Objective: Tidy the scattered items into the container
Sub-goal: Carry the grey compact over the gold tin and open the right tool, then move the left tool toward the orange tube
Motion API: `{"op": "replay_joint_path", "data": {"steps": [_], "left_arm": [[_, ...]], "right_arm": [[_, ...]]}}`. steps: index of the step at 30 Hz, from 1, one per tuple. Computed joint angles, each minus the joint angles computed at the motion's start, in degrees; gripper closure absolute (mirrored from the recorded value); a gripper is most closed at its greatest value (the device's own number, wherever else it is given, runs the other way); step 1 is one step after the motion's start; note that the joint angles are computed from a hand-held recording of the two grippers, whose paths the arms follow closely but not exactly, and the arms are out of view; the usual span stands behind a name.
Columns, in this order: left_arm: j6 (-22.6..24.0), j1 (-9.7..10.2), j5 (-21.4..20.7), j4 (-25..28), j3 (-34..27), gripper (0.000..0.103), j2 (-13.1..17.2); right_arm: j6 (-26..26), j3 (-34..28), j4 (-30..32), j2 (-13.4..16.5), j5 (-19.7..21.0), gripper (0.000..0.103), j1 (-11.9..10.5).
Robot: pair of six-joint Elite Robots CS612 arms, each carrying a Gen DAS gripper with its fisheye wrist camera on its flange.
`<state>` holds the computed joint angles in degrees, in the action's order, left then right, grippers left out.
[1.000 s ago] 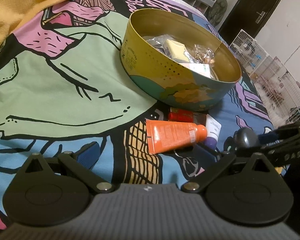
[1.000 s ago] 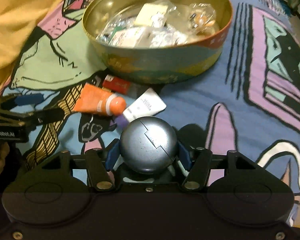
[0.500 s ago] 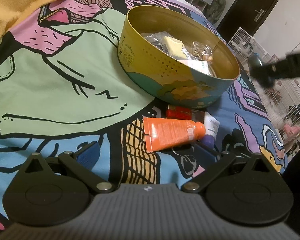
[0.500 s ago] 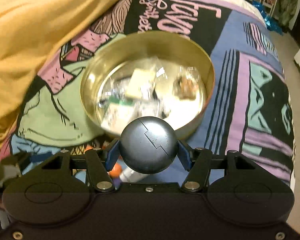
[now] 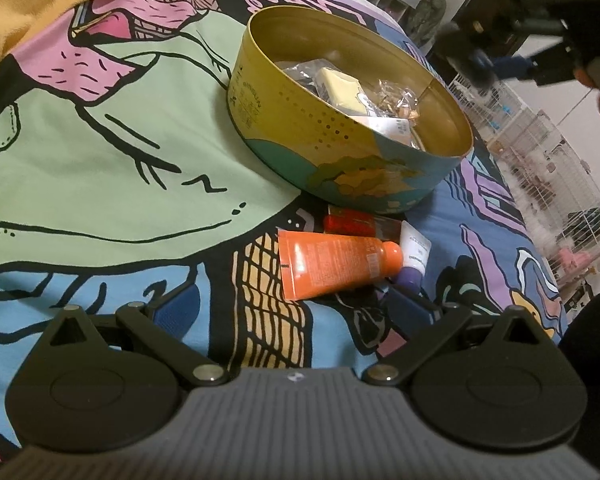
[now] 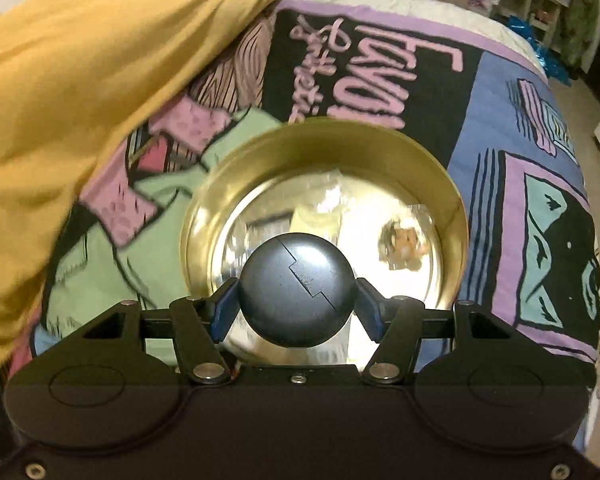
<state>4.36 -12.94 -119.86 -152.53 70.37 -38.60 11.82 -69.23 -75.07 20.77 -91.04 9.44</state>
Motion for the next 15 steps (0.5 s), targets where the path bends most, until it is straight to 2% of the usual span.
{"op": "replay_joint_path", "data": {"steps": [2, 3, 4, 6, 9, 15], "left_arm": [[-0.01, 0.01, -0.03, 0.06, 0.01, 0.0, 0.0], [0.03, 0.02, -0.11, 0.03, 0.05, 0.0, -0.02], [0.07, 0.03, -0.21, 0.04, 0.05, 0.0, -0.02], [0.17, 0.04, -0.28, 0.15, 0.02, 0.0, 0.01], [0.19, 0.02, -0.27, 0.4, -0.12, 0.0, 0.09], [0.26, -0.01, -0.15, 0.25, -0.07, 0.0, 0.1]], "right_arm": [[2.19, -0.03, -2.64, 0.38, -0.36, 0.026, -0.13], [3.91, -0.11, -3.53, 0.48, -1.11, 0.003, -0.15], [5.74, -0.75, -4.41, 0.84, -1.96, 0.0, -0.18], [7.67, -2.35, -5.09, 1.58, -0.9, 0.0, -0.72], [9.22, -4.87, -2.8, 2.53, 1.93, 0.0, -1.68], [9.41, -12.36, 2.0, 6.31, 0.02, 0.0, -2.17]]}}
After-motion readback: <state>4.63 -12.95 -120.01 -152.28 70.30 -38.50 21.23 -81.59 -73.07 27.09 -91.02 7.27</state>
